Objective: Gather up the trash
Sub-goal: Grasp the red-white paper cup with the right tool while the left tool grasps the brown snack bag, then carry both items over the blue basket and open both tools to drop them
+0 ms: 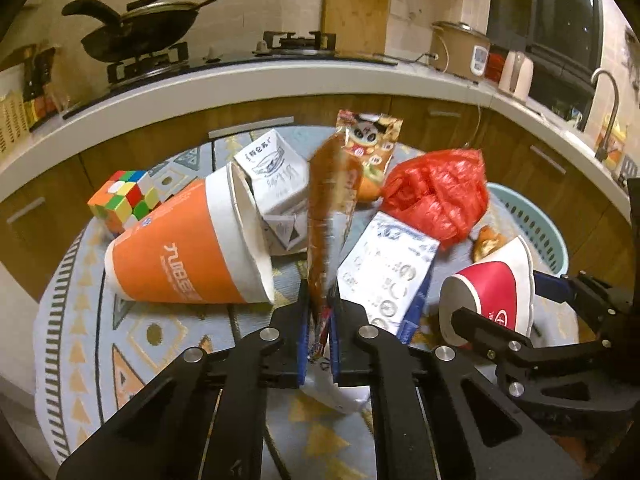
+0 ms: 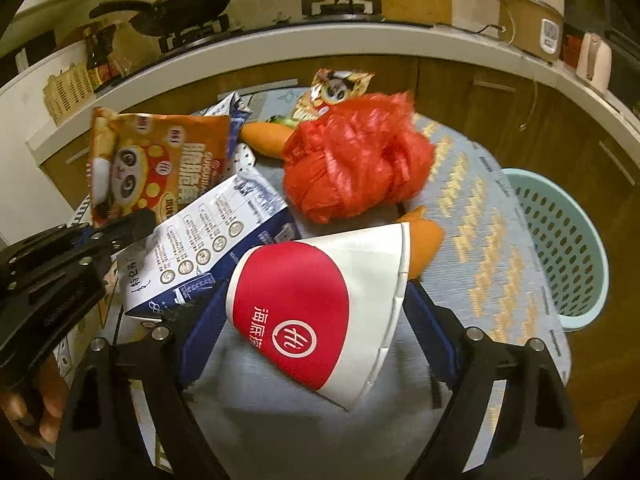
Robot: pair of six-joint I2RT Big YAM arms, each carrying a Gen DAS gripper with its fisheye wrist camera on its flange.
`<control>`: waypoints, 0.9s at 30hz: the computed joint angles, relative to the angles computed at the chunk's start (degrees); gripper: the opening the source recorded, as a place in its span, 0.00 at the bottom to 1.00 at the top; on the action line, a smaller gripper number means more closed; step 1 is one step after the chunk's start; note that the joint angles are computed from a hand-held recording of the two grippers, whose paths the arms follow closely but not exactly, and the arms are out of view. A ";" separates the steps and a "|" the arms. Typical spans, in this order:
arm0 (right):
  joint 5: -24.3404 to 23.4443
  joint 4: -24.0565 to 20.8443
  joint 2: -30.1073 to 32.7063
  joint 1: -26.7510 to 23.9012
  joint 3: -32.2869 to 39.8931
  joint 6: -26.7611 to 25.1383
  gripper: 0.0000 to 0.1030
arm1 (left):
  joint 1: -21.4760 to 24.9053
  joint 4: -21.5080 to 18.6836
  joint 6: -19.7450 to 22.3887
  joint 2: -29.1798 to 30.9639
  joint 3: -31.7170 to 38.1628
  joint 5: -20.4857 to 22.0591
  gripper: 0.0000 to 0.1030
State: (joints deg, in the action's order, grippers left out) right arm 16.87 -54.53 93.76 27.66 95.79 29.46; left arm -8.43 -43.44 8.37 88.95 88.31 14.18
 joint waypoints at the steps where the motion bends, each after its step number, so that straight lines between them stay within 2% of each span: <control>1: -0.09 0.66 -0.63 -0.03 -0.59 -0.28 0.79 | 0.01 0.37 -0.31 -0.47 -0.38 0.50 0.04; 8: 5.10 5.36 -6.93 0.02 -5.10 -2.60 0.78 | -1.27 3.41 -2.57 -3.88 -1.63 4.64 0.04; 14: 7.70 6.49 -11.42 -4.22 -7.47 -2.08 0.79 | -4.95 4.27 -2.91 -4.52 0.29 5.69 0.04; 22: 10.35 6.33 -16.04 -13.63 -12.29 -0.67 0.79 | -12.35 1.54 -2.47 0.77 7.82 4.10 0.04; 27: 9.33 5.62 -16.19 -18.68 -14.78 -0.64 0.79 | -17.02 -2.80 -2.74 6.73 14.41 3.44 0.04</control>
State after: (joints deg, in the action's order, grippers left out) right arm 26.20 -48.92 77.56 8.97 81.01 28.81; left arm -25.45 -46.25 5.63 95.69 102.72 17.63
